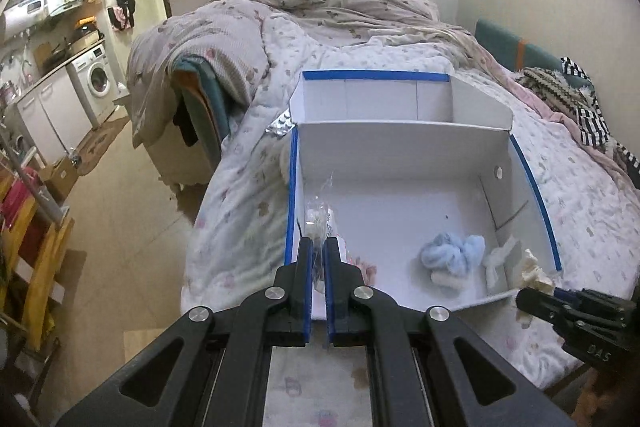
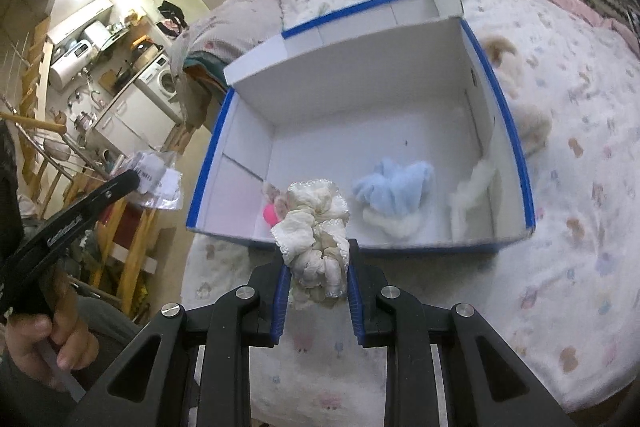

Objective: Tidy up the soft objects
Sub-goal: 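Grasp the clear plastic bag with the left tool while the right tool carries the scrunchie toward the box, then lower the bag with the left tool while the right tool lowers the scrunchie into the box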

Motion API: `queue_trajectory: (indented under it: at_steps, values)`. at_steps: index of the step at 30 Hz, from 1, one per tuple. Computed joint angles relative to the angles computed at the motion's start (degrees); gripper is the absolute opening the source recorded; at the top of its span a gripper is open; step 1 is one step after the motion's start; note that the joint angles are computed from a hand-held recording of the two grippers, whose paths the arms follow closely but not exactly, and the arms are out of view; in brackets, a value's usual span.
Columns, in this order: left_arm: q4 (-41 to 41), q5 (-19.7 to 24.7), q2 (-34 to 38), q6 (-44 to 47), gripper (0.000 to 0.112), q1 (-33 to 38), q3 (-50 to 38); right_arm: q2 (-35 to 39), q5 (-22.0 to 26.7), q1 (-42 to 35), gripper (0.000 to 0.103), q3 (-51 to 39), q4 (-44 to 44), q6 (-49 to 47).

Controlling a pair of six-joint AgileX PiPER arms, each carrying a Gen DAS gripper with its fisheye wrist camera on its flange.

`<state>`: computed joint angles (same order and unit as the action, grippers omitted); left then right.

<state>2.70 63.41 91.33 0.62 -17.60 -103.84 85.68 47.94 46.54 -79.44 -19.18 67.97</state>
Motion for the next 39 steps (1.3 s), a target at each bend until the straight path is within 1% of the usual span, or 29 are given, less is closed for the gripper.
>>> queue_trajectory:
  at_steps: [2, 9, 13, 16, 19, 22, 23, 26, 31, 33, 34, 35, 36, 37, 38, 39]
  values:
    - [0.01, 0.30, 2.10, 0.16, 0.005, -0.43, -2.36, 0.64, 0.82, -1.29, 0.027, -1.67, 0.42, -2.59]
    - [0.49, 0.32, 8.77, 0.77, 0.005, -2.49, -8.64, 2.81, 1.39, -6.28, 0.027, -4.58, 2.71, -9.94]
    - [1.10, -1.86, 10.90, 0.86, 0.005, -3.38, -8.59, 4.47, 1.01, -10.30, 0.027, -5.60, 6.22, -14.33]
    - [1.29, -4.99, 12.01, 0.91, 0.005, -3.63, -6.01, 6.12, 1.27, -12.05, 0.027, -7.00, 7.05, -16.30]
    - [-1.87, -6.65, 13.08, 1.77, 0.005, -2.58, -4.26, 8.29, 1.50, -13.46, 0.027, -8.51, 8.36, -18.44]
    - [-4.67, -5.27, 15.69, 1.38, 0.005, -1.69, -6.08, 10.31, 1.79, -14.30, 0.027, -9.72, 9.40, -20.09]
    - [-6.01, -5.33, 16.31, 1.75, 0.005, -1.41, -6.43, 10.90, 1.76, -14.56, 0.027, -9.98, 9.82, -20.45]
    - [-6.17, -6.43, 17.30, 1.92, 0.005, -1.67, -6.85, 11.78, 0.92, -15.13, 0.027, -9.85, 11.61, -21.49]
    - [-6.67, -7.05, 19.18, 2.37, 0.006, -2.14, -8.39, 14.42, 1.50, -15.12, 0.027, -11.99, 12.41, -23.43]
    - [-6.75, -4.71, 20.60, 2.77, 0.012, -2.40, -10.43, 15.04, 1.38, -15.55, 0.027, -12.07, 13.59, -24.32]
    - [-6.25, -2.64, 21.74, 2.55, 0.023, -2.72, -12.17, 15.21, 1.32, -15.65, 0.027, -11.99, 13.81, -24.57]
    - [-5.72, -1.63, 22.27, 2.23, 0.038, -2.89, -13.03, 15.32, 1.32, -15.73, 0.027, -11.92, 13.87, -24.74]
    - [-4.62, -1.34, 22.40, 1.37, 0.047, -3.29, -13.12, 15.35, 1.22, -15.89, 0.027, -11.79, 14.07, -24.89]
    - [-3.46, -2.14, 21.94, 0.44, 0.063, -3.66, -12.25, 15.33, 1.08, -16.06, 0.027, -11.65, 14.36, -24.93]
    - [-2.85, -2.96, 21.39, 0.00, 0.070, -3.84, -11.38, 15.24, 0.79, -16.35, 0.027, -11.31, 14.69, -25.03]
    - [-1.94, -3.83, 20.86, -0.44, 0.070, -4.14, -10.55, 15.22, 0.59, -16.55, 0.027, -11.14, 14.87, -24.97]
